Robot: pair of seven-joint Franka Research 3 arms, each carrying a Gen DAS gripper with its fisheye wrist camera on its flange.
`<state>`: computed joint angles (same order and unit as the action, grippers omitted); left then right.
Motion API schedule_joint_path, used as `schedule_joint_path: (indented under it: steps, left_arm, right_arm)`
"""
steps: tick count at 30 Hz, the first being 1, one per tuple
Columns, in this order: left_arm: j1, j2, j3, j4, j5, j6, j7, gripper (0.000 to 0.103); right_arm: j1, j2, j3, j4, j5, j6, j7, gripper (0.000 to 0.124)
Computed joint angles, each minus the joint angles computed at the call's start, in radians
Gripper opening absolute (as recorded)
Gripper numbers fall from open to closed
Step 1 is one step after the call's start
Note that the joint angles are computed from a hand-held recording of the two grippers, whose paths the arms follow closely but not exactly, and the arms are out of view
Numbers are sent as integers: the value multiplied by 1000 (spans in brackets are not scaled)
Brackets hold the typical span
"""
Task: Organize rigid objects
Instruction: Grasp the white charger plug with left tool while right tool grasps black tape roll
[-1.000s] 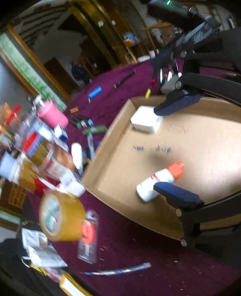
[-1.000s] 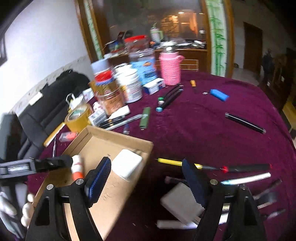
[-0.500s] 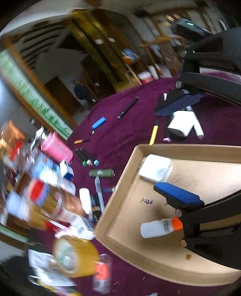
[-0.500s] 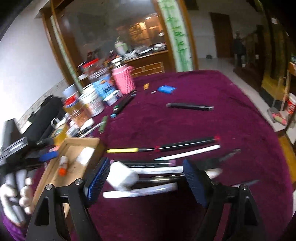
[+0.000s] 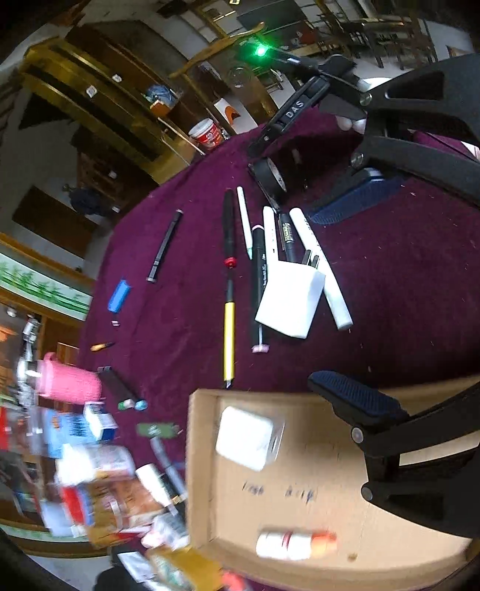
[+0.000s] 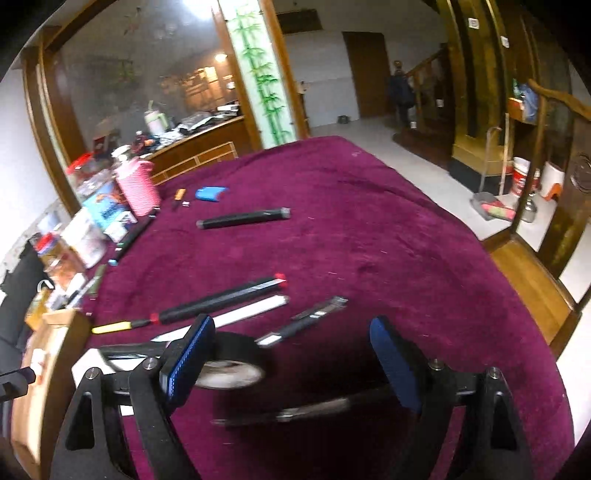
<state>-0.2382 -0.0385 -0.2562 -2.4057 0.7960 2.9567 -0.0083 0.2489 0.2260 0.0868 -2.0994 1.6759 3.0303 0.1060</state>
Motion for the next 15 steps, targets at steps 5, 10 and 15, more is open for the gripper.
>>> schedule_joint_path:
  steps: [5, 10, 15]
  left_arm:
    - [-34, 115, 14, 124, 17, -106, -14, 81]
    - [-64, 204, 44, 196, -28, -124, 27, 81]
    - [-122, 241, 70, 253, 18, -222, 29, 81]
  right_arm:
    - [-20, -10, -6, -12, -33, -77, 35, 89]
    - [-38, -16, 1, -23, -68, -118, 65, 89]
    - [-53, -12, 3, -25, -108, -150, 114, 90]
